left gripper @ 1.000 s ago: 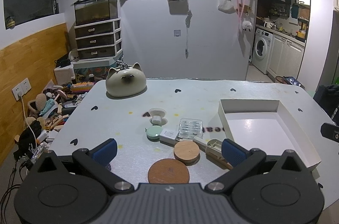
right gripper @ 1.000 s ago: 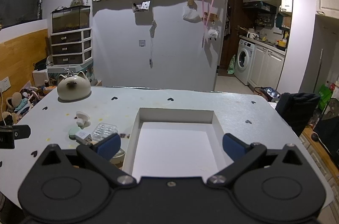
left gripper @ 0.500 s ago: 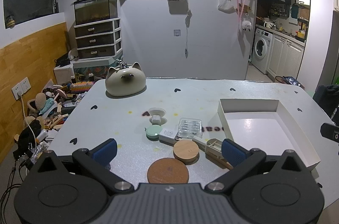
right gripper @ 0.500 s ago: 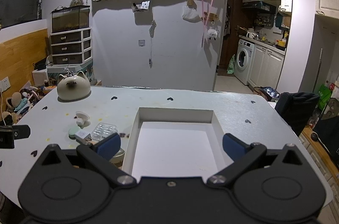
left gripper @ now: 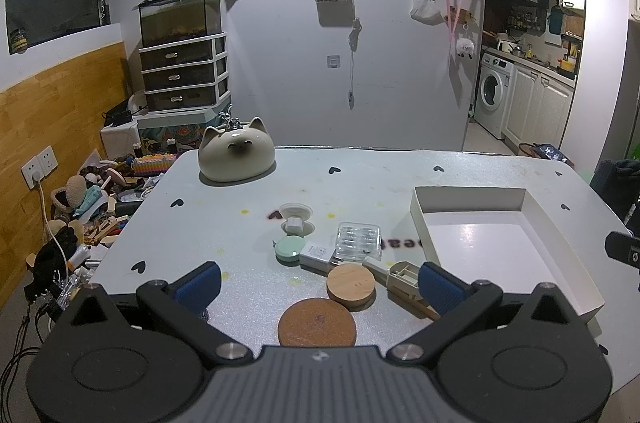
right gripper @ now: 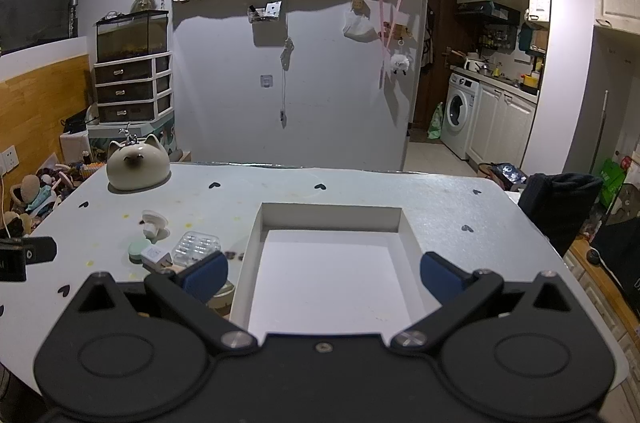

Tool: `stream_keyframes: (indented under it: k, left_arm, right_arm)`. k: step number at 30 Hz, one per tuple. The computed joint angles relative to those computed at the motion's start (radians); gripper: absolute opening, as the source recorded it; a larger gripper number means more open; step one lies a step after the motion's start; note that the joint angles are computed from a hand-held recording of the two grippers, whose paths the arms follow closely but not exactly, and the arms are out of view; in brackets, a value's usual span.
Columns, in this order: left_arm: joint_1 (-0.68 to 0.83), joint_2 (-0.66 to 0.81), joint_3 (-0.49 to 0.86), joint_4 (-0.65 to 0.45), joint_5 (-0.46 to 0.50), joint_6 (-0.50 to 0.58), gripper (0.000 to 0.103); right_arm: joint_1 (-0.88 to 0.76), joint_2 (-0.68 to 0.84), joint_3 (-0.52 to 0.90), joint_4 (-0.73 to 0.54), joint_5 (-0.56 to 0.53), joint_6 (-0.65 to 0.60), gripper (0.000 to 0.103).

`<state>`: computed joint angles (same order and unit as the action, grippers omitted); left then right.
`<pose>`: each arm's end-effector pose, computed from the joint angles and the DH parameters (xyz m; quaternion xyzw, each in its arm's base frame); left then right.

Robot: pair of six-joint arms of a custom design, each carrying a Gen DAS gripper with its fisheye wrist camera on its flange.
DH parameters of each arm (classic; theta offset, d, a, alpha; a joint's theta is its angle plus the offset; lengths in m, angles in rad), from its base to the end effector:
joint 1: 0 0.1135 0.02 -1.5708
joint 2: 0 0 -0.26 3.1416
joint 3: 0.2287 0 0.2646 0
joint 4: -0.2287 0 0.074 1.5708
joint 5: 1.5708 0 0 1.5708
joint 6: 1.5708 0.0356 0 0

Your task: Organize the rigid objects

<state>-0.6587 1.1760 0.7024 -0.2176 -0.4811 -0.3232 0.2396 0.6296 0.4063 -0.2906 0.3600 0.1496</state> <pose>0.2141 -0.1449 0.2221 0.0467 0.8834 -0.0048 0.4663 0.1661 0.0277 0.2153 0.0520 0.8528 -0.0558 0.5166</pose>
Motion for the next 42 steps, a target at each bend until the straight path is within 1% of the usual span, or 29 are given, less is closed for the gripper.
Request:
stream_keyframes:
  k: [18,19,21,23,26,28,30,32,33,34,35,37,38,42]
  left_arm:
    - [0.001,0.000,0.000,-0.001,0.001,-0.001,0.103]
    - [0.001,-0.001,0.001,-0.002,0.001,-0.001,0.103]
    - [0.001,-0.001,0.000,-0.001,0.001,0.000,0.103]
    - [0.001,0.000,0.001,-0.002,0.002,-0.001,0.103]
    - [0.002,-0.001,0.000,0.000,0.003,0.001,0.103]
    - [0.003,-0.002,-0.001,0.001,0.004,0.002,0.103]
    - [0.003,0.015,-0.002,0.021,0.006,0.003,0.103]
    - [0.002,0.017,0.001,0.022,0.005,0.002,0.103]
    - [0.006,0.022,-0.001,0.031,0.007,0.005,0.103]
    - [0.010,0.027,0.000,0.040,0.008,0.009,0.103]
    - [0.022,0.074,0.002,0.090,0.017,0.018,0.103]
    - [0.035,0.091,0.012,0.109,0.024,0.033,0.103]
    - [0.043,0.097,0.016,0.118,0.029,0.044,0.103]
    - [0.082,0.139,0.045,0.158,0.053,0.090,0.103]
  right_arm:
    - [0.018,0.022,0.010,0.007,0.015,0.010,0.103]
    - [-0.005,0.006,-0.015,0.020,-0.006,-0.002,0.103]
    - [-0.010,0.003,-0.005,0.008,-0.010,-0.004,0.103]
    - [-0.040,-0.011,-0.030,0.023,-0.039,-0.021,0.103]
    - [-0.021,0.008,-0.006,0.015,-0.019,-0.010,0.103]
    - [-0.026,0.004,-0.015,0.024,-0.023,-0.015,0.103]
    - [-0.024,0.009,-0.008,0.021,-0.022,-0.014,0.103]
    - [-0.045,0.000,-0.030,0.046,-0.034,-0.024,0.103]
    - [-0.061,0.048,-0.012,0.078,-0.046,-0.030,0.103]
    - [-0.086,0.061,-0.007,0.093,-0.061,-0.040,0.103]
    - [-0.084,0.061,-0.004,0.089,-0.060,-0.039,0.103]
    - [-0.131,0.079,-0.003,0.120,-0.089,-0.055,0.103]
    - [-0.135,0.084,0.003,0.122,-0.089,-0.056,0.103]
    - [-0.202,0.148,0.014,0.199,-0.111,-0.097,0.103]
